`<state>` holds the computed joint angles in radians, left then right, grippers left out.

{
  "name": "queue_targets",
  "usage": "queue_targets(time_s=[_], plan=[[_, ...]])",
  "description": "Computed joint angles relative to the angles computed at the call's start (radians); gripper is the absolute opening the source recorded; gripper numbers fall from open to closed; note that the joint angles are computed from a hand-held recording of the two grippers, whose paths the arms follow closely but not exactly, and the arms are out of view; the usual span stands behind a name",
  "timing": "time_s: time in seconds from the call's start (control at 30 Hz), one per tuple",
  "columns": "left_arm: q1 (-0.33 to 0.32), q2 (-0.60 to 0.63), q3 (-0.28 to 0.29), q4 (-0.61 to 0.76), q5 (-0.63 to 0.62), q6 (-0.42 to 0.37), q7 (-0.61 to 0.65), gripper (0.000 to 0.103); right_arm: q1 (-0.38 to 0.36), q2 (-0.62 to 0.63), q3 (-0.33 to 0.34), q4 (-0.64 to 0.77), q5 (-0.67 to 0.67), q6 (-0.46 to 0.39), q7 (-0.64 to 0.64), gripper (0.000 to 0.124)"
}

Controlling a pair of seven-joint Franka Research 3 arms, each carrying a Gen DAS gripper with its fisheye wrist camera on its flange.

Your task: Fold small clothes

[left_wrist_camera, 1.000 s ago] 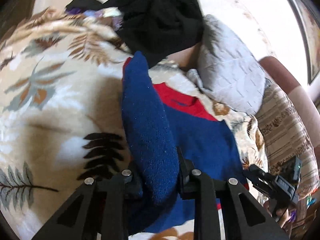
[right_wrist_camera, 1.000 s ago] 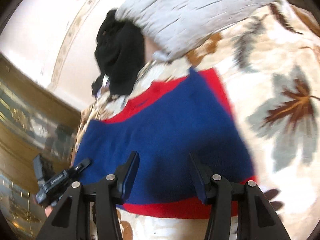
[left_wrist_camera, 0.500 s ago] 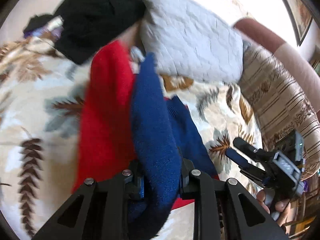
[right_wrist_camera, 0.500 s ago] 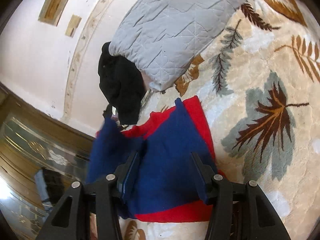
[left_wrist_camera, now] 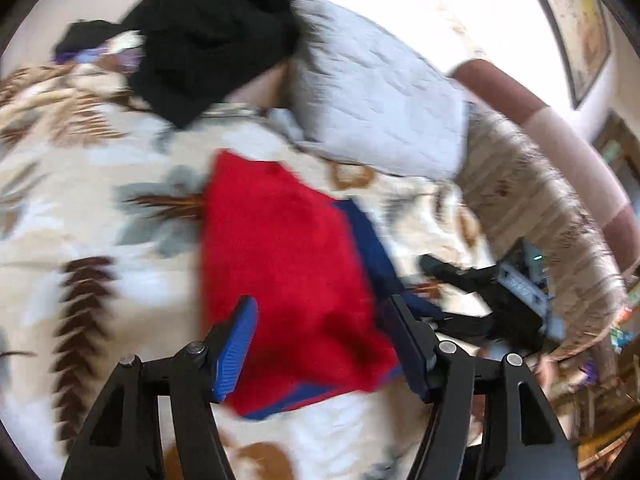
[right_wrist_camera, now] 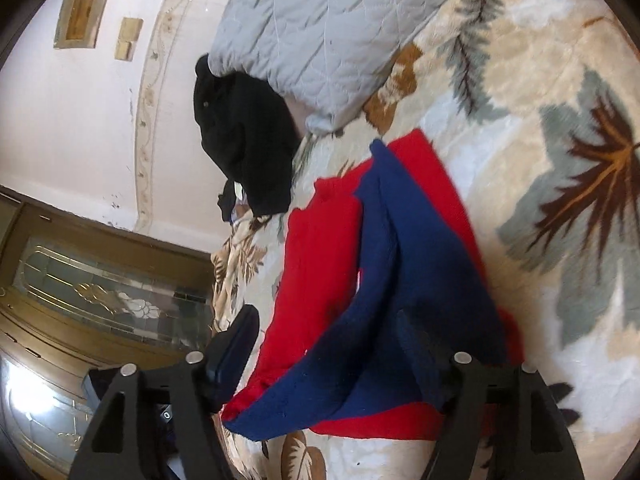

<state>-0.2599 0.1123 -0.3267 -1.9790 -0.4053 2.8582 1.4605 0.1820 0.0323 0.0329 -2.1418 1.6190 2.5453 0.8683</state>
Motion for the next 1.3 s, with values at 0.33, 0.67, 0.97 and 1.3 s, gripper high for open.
queue_targets(time_s=[0.33,0.67,0.97,1.3], plan=[[0.035,0.050,-0.023,-0.006,0.035,-0.038,0.029,0.066,0.032,0.178,0.064,0.193,-0.273,0.063,0.163,0.076],[0.034,0.004,-0.016,-0.042,-0.040,0.039,0.128,0.067,0.034,0.117,0.107,0.176,-0.317,0.246,0.051,0.018],[-0.068,0.129,0.076,0.088,0.425,-0.074,-0.243,0.067,0.046,0.112,0.014,0.086,-0.640,0.345,0.341,0.018],[-0.109,0.118,0.116,0.125,0.782,-0.117,-0.531,0.067,0.019,-0.023,0.024,-0.033,-0.819,0.331,0.490,0.029]])
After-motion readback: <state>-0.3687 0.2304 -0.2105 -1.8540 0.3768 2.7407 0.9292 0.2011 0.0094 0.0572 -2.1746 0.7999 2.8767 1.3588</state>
